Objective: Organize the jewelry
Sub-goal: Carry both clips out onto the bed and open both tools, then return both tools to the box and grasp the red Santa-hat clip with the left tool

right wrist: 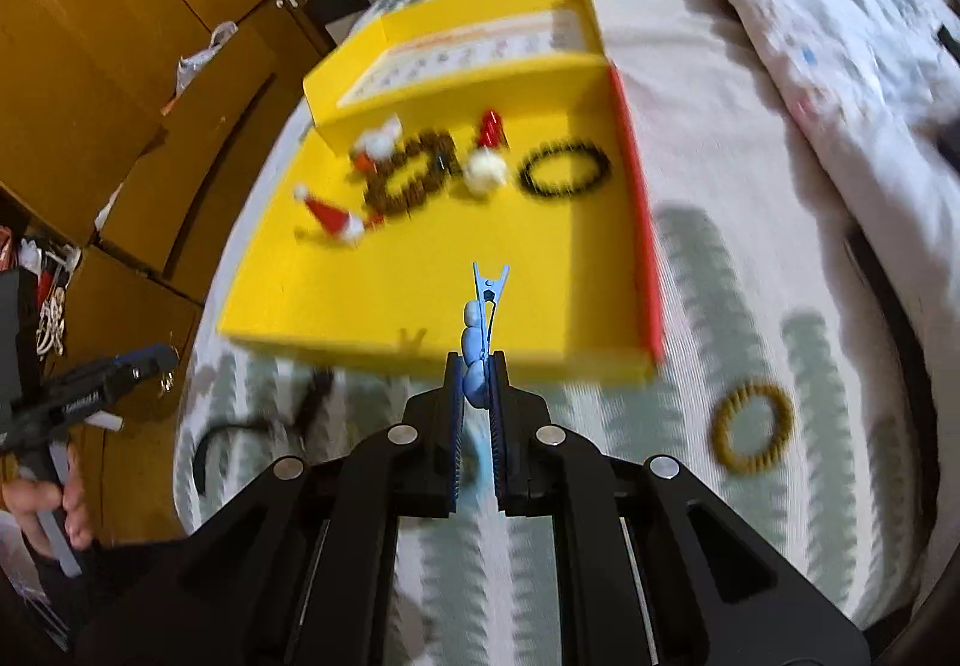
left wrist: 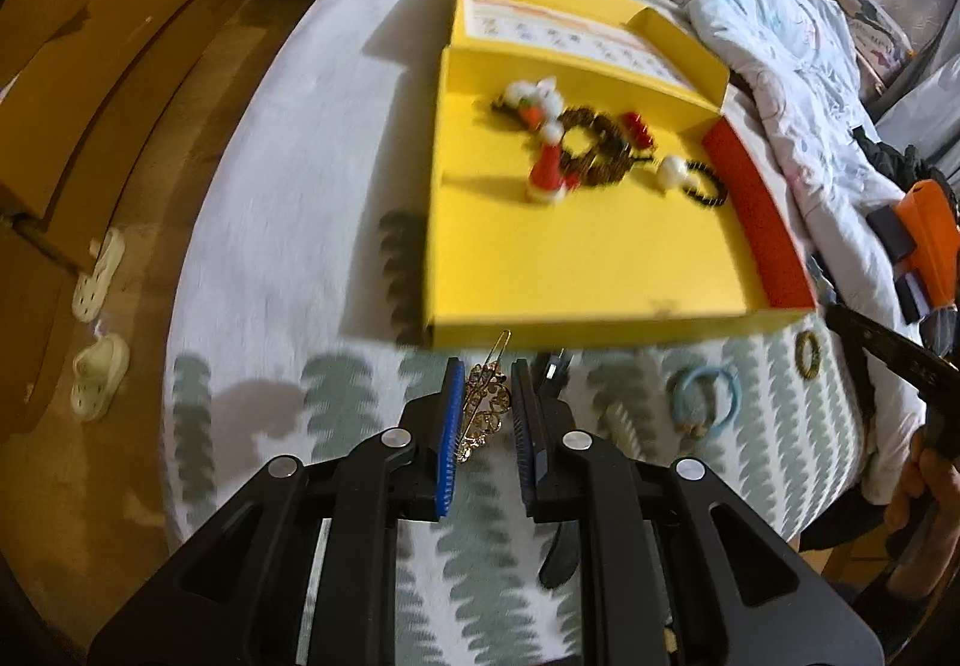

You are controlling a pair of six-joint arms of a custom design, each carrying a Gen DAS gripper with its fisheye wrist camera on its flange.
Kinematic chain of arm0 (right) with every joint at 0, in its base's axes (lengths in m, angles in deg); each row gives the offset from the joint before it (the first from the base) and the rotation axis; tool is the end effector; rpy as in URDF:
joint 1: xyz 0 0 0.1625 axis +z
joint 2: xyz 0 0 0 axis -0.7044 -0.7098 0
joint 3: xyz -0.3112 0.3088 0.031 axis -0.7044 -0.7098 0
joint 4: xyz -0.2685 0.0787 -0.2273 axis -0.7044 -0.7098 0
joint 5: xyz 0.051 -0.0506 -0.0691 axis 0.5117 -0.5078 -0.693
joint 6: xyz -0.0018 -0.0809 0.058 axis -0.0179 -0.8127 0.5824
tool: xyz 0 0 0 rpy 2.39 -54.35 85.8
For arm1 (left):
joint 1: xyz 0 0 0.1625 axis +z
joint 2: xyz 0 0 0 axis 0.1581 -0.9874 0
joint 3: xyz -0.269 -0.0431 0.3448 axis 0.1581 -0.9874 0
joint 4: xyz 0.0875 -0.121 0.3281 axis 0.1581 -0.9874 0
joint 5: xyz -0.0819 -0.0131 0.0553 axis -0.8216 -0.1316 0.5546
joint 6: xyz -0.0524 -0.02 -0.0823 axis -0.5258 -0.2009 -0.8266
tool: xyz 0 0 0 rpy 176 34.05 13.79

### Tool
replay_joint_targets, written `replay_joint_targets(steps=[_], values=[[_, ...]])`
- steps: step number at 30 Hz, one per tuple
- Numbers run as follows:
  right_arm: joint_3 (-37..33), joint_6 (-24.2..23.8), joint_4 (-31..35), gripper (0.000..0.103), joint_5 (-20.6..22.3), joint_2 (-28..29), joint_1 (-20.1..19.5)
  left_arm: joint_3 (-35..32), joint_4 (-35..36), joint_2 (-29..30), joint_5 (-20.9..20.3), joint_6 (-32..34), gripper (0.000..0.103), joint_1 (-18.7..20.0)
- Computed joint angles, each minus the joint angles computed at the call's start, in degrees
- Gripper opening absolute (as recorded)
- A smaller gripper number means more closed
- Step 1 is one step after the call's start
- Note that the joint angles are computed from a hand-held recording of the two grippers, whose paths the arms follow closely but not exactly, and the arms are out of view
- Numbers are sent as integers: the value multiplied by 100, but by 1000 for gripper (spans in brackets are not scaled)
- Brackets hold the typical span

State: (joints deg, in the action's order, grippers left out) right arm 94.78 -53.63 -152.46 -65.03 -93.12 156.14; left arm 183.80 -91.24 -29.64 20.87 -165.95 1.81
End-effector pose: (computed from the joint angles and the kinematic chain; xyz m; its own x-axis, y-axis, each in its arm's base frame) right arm 0.1897 -0.2512 0.3052 -0.8779 -0.1552 0.4530 -0.3047 0.9108 -0.2784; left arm -0.2741 -0.2354 0.2051 -0.8340 -0.0017 -0.5517 0.2035 0.9285 -0.3105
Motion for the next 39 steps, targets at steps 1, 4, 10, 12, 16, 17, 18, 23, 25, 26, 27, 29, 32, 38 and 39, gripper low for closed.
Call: replay_joint_targets(steps=[1,4,10,12,16,17,18,23,25,26,27,29,32,38,39], values=[[94,17,128,9,-27,-173,-33,87,9,-32,-100,-114,16,-51],[287,48,390,9,-3,-483,-155,236,111,-37,-331,-390,16,-151],[530,11,466,9,-157,-495,-466,432,-140,329,-563,-465,16,60],[582,-32,418,9,-178,-420,-638,491,-253,394,-583,-435,16,149],[694,-111,291,9,-331,-185,-924,498,-424,609,-586,-312,16,335],[704,-140,268,9,-342,-166,-959,508,-521,681,-605,-258,16,399],[704,-155,267,10,-331,-154,-995,531,-585,726,-631,-231,16,422],[602,60,658,19,-576,-125,-939,507,-614,817,-611,-212,18,474],[547,108,736,20,-599,-174,-860,479,-531,767,-595,-252,19,462],[498,160,824,21,-596,-202,-830,482,-517,726,-607,-287,25,462],[462,191,869,23,-576,-251,-791,485,-495,683,-605,-334,28,447],[370,255,992,31,-627,-296,-622,429,-388,676,-518,-364,33,400],[261,305,1024,51,-677,-358,-350,389,-291,566,-432,-432,37,275],[101,334,714,58,-775,-308,22,146,11,386,17,-510,49,79],[90,339,602,58,-745,-273,33,87,7,407,115,-473,50,63]])
